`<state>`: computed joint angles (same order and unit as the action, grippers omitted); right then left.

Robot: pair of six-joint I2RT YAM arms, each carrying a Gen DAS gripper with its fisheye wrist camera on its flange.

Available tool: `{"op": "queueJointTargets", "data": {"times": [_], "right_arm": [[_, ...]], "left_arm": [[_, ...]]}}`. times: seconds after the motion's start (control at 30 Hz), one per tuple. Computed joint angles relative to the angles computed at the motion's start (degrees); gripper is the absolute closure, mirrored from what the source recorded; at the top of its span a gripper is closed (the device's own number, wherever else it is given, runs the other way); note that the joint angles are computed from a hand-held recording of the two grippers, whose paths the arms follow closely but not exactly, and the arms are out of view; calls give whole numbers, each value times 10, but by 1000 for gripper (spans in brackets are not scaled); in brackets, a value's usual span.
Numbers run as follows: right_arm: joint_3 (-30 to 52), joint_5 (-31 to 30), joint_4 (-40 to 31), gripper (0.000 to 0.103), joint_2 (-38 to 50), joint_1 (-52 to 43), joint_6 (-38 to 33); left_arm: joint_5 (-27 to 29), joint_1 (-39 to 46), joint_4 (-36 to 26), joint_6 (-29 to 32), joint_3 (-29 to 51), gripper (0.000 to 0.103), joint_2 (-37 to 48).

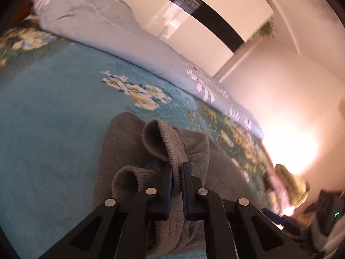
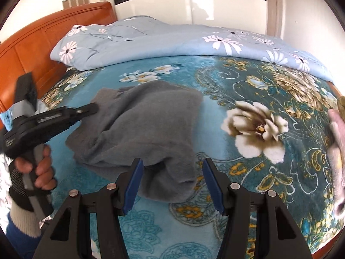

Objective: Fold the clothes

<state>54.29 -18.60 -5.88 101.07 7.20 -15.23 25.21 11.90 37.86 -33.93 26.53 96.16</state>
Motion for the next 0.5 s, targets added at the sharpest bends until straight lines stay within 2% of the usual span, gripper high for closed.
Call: {"op": "queueJointTargets", "data": {"times": [0.07,0.13,0.27,0.37,0.5], "right_arm": [[-8,12,11,44,-8,5,5],[-16,25,19,44,-15,13,6],[-14,96,17,44,-14,40,-9],[-14,124,16,44,-9,51,-19],[-17,137,14,44,-10,55,-19]], "left_arm": [[34,31,17,-19,-28,95,-24],[31,47,-1,-9,-42,95,-42],[19,60,-7,8,-48,95,-4],[13,69,0,4,-39,94,36],[-46,43,-43,25,-23,86,27]]}}
